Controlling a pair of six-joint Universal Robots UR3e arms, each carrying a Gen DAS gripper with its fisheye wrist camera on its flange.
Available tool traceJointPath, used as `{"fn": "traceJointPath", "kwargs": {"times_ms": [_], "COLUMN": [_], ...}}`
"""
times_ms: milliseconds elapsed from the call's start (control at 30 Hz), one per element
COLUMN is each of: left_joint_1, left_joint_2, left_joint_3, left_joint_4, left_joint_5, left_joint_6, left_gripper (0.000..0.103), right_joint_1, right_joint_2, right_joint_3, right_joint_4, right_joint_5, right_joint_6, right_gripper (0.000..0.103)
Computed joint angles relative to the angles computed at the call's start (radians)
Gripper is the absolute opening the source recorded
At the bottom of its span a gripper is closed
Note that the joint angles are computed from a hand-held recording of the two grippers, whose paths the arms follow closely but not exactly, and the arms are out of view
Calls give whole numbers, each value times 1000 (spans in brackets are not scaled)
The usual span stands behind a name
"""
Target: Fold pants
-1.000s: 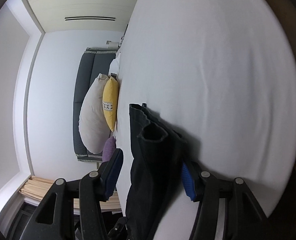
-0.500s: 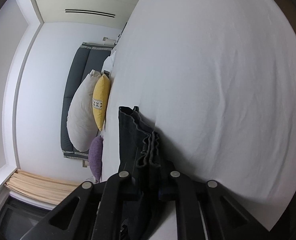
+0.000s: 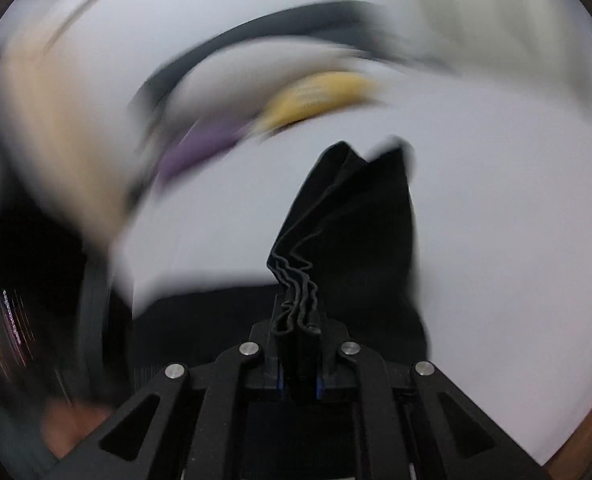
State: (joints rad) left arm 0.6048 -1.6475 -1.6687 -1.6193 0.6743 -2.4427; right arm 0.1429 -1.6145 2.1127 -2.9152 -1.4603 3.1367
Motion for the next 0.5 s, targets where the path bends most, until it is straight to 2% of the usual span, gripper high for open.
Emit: {"fn": "traceJointPath", "kwargs": {"times_ms": [67,133,267,400,500], "left_joint_1": [75,110,121,101,23], "left_joint_2": [28,-4,-32,-73,-137], "left_joint_3": [-14,44,66,107,179], "left_joint_4": [-38,-159,-195,-212,-191], "left_joint_5": [-32,-46,-36,-9,17], "left_joint_6": [-10,45,20,-4,-45], "left_gripper": [87,88,92,92,92], "right_joint_1": [163,210,271,278,306], "right_joint_2": [134,199,256,245,252], "right_joint_3": [-83,-108,-134,-139,-158], "right_joint_4": [0,-7,-40,-45,-39], "right_joint_5": [-137,-175,-281,-308,-345], "right_joint_6": [-5,27,57,61,46], "right_gripper": [11,11,11,11,11]}}
